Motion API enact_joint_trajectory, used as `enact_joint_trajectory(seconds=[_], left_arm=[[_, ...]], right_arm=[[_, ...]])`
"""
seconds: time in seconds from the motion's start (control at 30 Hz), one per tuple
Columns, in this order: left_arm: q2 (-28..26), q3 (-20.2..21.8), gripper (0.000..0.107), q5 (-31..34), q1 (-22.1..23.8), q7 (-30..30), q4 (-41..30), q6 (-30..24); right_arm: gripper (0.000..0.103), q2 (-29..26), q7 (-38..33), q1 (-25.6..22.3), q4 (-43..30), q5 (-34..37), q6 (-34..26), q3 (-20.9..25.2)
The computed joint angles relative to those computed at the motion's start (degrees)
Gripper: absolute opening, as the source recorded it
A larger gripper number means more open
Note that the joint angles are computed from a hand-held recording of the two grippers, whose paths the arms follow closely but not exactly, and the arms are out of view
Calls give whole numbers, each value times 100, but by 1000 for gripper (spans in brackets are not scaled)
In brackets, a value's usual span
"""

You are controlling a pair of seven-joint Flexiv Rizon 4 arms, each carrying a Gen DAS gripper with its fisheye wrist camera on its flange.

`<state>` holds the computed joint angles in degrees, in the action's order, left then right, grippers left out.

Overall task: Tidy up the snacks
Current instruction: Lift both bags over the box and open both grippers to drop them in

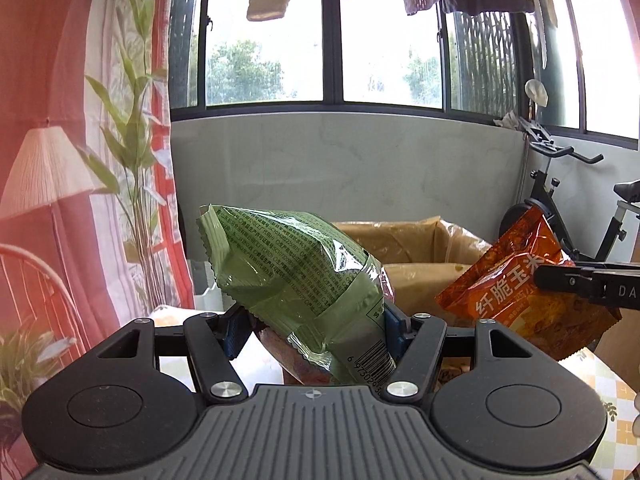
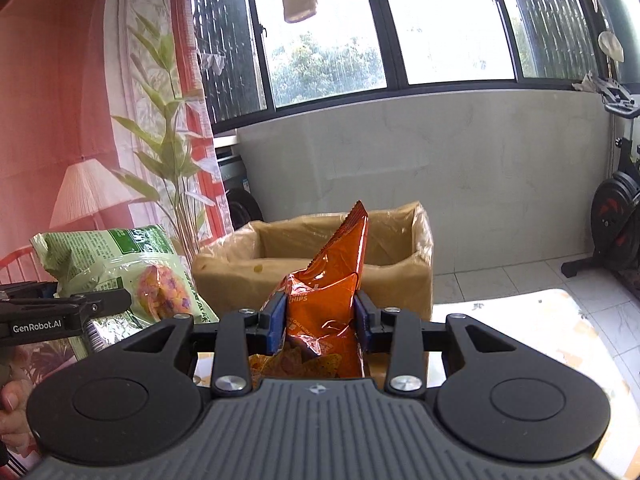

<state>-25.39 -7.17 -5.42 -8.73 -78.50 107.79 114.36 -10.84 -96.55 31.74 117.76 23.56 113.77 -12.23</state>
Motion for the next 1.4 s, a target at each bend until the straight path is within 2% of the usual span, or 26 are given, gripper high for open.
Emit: enact_joint_trajectory(seconds=[0.1, 0.23, 0.33, 0.5, 0.6, 0.73, 0.8, 0.87, 0.97, 1.03, 1.17, 1.27, 1.3, 1.33, 1.4], left_arm=[[35, -232, 67, 179, 239, -33, -121, -101], [56, -807, 67, 584, 801, -200, -304, -244], [-57, -834, 67, 637, 817, -198, -587, -276], [-432, -763, 67, 529, 647, 89, -1401, -621], [-757, -528, 67, 316, 355, 433, -2069, -977], [-1372, -28, 67, -32, -147, 848, -3146, -1373], [-1778, 500, 67, -246, -536, 941, -3793, -1507], [-2200, 1004, 67, -466, -844, 935, -4433, -1689], [-2827, 1862, 67, -681, -1201, 655, -5450, -2257], [-3127, 2104, 68, -654, -1230, 405, -5950, -2565], [-3503, 1884, 68, -521, -1042, 263, -6583, -3040], [-3740, 2055, 69, -366, -1006, -92, -6931, -3245], [-3730, 1998, 70, -293, -977, -96, -6903, -3286], [-3726, 1838, 71, -237, -915, -15, -6894, -3342], [-3665, 1213, 76, -140, -685, 440, -6759, -3394]], right_arm=[[37, -1, 69, -185, -152, -150, 10, 102], [37, -68, 189, -468, -400, -386, 42, 244], [37, -185, 336, -784, -619, -709, 52, 415], [37, -542, 436, -879, -1136, -1043, -33, 233], [37, -800, 525, -916, -1456, -1243, -79, 100], [37, -1249, 506, -597, -1945, -1251, -159, -518], [37, -1531, 499, -359, -2205, -1170, -177, -938], [37, -1801, 584, -307, -2445, -1132, -186, -1122], [37, -2177, 725, -108, -2719, -1065, -299, -1532], [37, -2363, 835, -59, -2852, -1106, -347, -1664], [37, -2589, 1017, -90, -3034, -1384, -519, -1725], [37, -2783, 1256, 25, -3145, -1512, -722, -1962], [37, -2828, 1356, 30, -3168, -1568, -775, -1992], [37, -2866, 1461, 30, -3182, -1618, -828, -2017], [37, -2889, 1626, -22, -3168, -1773, -914, -1969]])
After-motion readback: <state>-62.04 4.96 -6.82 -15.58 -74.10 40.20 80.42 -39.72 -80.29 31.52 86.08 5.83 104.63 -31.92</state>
